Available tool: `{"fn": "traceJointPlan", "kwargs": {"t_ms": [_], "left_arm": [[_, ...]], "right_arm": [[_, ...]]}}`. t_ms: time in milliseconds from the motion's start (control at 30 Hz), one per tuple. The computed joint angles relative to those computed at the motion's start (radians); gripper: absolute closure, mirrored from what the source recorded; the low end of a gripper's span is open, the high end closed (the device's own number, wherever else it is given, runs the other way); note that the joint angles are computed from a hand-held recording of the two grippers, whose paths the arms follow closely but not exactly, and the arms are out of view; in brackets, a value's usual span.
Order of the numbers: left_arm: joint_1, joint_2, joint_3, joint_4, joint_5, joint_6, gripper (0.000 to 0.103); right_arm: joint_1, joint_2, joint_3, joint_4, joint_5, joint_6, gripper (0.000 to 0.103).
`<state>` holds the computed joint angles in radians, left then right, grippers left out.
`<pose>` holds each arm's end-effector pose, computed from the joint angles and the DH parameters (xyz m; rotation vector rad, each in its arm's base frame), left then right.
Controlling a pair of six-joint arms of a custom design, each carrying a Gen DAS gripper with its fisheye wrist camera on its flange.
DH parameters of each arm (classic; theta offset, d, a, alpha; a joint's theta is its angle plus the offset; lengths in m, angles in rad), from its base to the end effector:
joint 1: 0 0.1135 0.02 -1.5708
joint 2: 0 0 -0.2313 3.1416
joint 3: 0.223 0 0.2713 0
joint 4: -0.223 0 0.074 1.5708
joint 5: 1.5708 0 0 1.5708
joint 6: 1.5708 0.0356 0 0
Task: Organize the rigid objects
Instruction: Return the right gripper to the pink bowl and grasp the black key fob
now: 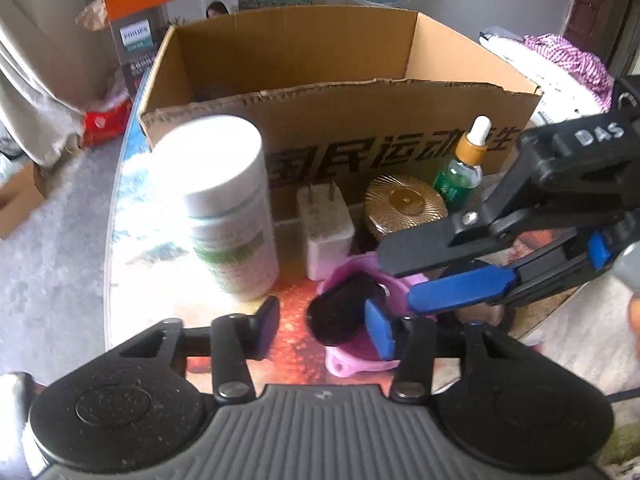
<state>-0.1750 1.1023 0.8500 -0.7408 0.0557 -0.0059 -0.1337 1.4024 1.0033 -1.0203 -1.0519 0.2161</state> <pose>0.2425 -0.0449 0.2202 0.2380 2.5567 -0.1402 0.2639 -0.0043 0.2034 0.3443 2.6147 1.5363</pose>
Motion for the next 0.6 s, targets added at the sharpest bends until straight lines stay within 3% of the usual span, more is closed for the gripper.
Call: {"fn": "traceJointPlan", "kwargs": {"t_ms": [200, 600], "left_arm": [[0.01, -0.046, -0.025, -0.017, 0.04, -0.004, 0.073], [-0.051, -0.172, -0.092, -0.057, 0.033, -0.062, 0.075]], "right_arm": [[0.045, 0.007, 0.009, 0.04, 0.05, 0.06, 0.054], [0.117, 0.0, 0.025, 0.076, 0.114, 0.117, 0.054]]}}
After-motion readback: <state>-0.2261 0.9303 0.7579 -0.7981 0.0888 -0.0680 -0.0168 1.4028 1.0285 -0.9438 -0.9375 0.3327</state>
